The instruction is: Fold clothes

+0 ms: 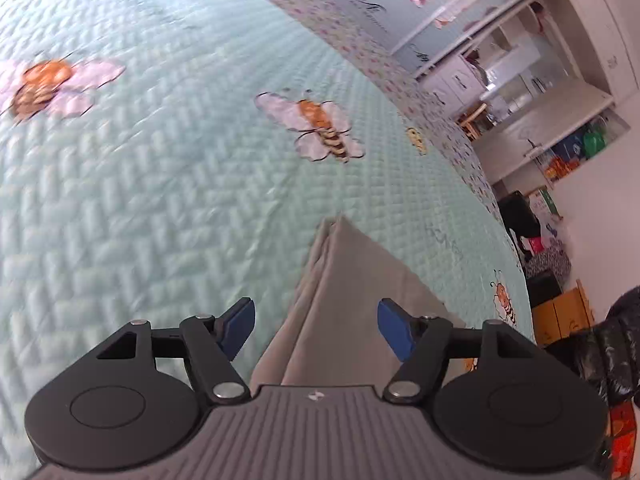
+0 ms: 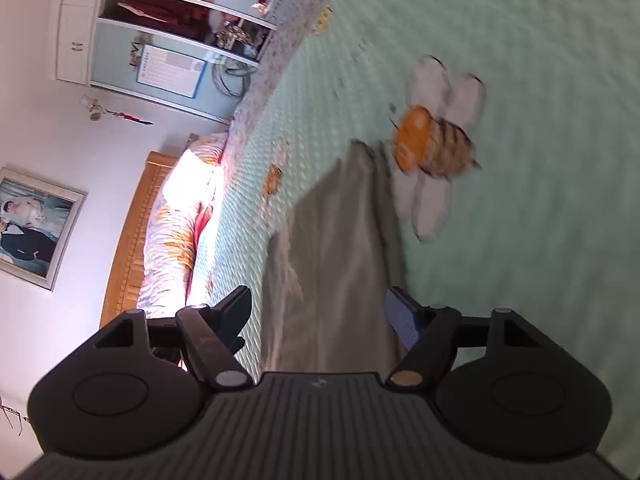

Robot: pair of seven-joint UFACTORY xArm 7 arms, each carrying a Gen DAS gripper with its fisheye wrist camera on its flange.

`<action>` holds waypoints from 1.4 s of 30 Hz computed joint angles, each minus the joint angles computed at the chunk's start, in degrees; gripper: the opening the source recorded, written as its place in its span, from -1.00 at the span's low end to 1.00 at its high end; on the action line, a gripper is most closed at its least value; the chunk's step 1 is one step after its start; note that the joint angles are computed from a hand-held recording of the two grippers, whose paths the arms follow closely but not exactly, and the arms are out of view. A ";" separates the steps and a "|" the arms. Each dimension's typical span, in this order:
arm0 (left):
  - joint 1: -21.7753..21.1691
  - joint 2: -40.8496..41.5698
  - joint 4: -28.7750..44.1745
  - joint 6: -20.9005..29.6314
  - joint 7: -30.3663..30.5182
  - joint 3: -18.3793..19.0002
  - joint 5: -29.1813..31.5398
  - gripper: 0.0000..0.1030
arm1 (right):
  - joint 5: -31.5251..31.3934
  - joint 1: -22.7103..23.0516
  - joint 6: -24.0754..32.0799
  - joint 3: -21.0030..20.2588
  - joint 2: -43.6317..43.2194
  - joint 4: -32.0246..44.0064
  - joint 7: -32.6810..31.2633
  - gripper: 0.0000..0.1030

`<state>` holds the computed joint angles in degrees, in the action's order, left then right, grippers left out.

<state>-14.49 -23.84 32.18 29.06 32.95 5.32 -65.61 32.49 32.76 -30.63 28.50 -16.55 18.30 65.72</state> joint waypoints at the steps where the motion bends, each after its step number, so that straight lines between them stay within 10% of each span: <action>1: 0.36 -1.00 -1.30 0.00 -0.61 -0.06 0.32 0.41 | 2.38 0.97 0.37 1.94 -0.59 -1.14 1.15 0.46; 6: -0.08 -4.09 -5.71 -1.37 -1.95 0.00 1.26 0.45 | 12.22 0.65 -6.35 9.37 4.88 0.80 -4.41 0.47; 18: 0.69 5.97 2.21 16.53 2.03 3.04 -2.84 0.94 | -18.58 5.43 -13.25 -8.88 13.22 1.99 10.99 0.47; 32: 6.78 12.49 9.00 28.56 5.33 -2.66 1.50 0.98 | -34.32 1.58 -24.87 -11.67 19.19 1.96 18.96 0.39; 38: 8.75 15.41 9.99 31.04 5.51 -3.58 1.17 -0.30 | -36.36 0.09 -26.61 -11.67 20.91 1.43 23.04 -0.38; 42: 8.97 14.23 9.17 30.00 4.78 -4.47 1.24 -0.47 | -33.49 0.98 -23.49 -10.94 19.74 1.39 21.99 -0.73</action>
<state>-5.52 -9.61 41.35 59.06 37.73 0.85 -64.37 -1.00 33.74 -54.12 17.56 3.19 19.69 87.71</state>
